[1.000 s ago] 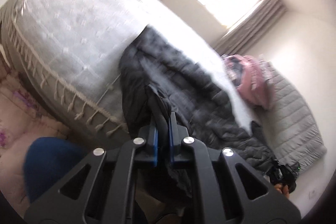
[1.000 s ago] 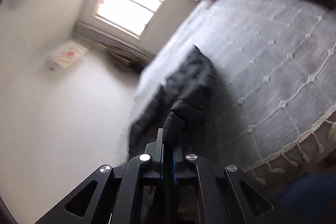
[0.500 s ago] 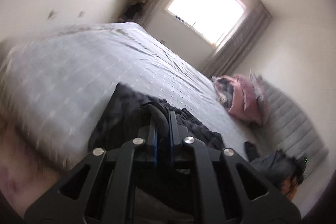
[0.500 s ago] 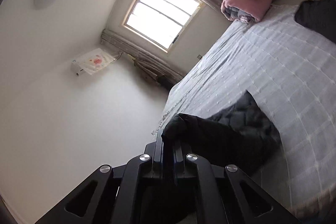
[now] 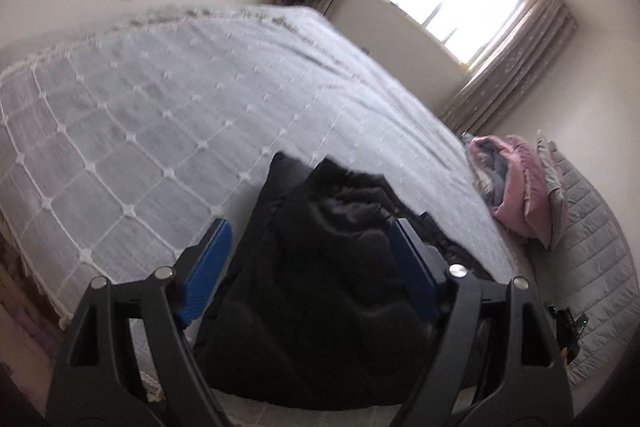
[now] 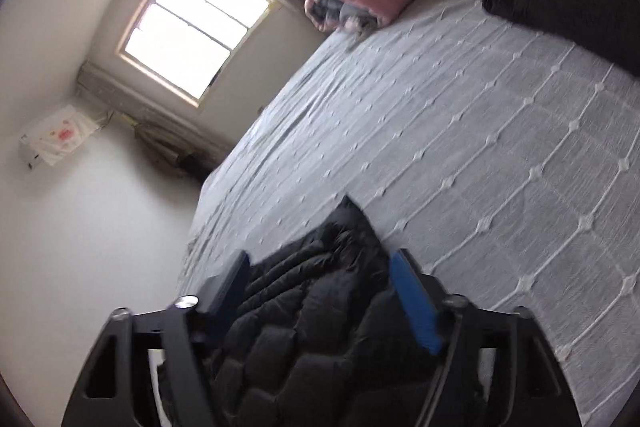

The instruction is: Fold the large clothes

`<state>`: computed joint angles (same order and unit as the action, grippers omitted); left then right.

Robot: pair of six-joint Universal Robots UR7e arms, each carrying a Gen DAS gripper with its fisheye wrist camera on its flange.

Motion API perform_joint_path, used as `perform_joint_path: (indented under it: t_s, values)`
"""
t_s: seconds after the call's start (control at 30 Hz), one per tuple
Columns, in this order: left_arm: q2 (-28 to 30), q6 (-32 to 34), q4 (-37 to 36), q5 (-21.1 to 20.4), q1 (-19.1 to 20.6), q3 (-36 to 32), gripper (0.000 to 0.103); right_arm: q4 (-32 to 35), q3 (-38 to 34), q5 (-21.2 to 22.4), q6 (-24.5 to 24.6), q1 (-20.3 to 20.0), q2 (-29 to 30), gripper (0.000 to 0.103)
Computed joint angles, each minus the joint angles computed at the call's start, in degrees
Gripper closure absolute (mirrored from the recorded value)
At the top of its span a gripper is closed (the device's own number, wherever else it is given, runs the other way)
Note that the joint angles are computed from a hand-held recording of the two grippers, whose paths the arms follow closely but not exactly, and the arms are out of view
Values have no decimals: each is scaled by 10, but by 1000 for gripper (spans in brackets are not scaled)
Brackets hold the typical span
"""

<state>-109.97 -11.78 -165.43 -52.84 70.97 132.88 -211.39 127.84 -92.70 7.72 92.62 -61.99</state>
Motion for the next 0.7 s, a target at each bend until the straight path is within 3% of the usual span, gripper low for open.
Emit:
perform_joint_path:
  t_s: [0.1, 0.27, 0.37, 0.43, 0.47, 0.5, 0.53, 0.57, 0.6, 0.7]
  values:
    - [36, -17, 46, -1, 26, -26, 23, 32, -26, -38, -33, 21, 8, 25]
    - [107, -23, 94, 7, 47, -77, 23, 84, -87, -122, -102, 54, 70, 26]
    - [149, -30, 103, 11, 53, -106, 23, 106, -115, -135, -116, 54, 98, 29]
    - [179, -31, 101, 13, 57, -121, 23, 136, -133, -135, -120, 52, 111, 40]
    - [184, -33, 102, 21, 54, -123, 31, 147, -142, -142, -125, 53, 119, 46]
    - [198, -28, 98, 35, 52, -124, 56, 157, -154, -164, -135, 57, 129, 60]
    - [203, -20, 97, 42, 52, -124, 72, 158, -164, -191, -150, 62, 141, 75]
    - [211, -6, 85, 53, 49, -121, 90, 155, -166, -207, -160, 65, 144, 83]
    - [214, 7, 50, 69, 44, -111, 94, 149, -168, -219, -167, 67, 148, 93]
    - [204, 21, -5, 72, 28, -101, 97, 118, -164, -210, -182, 69, 145, 97]
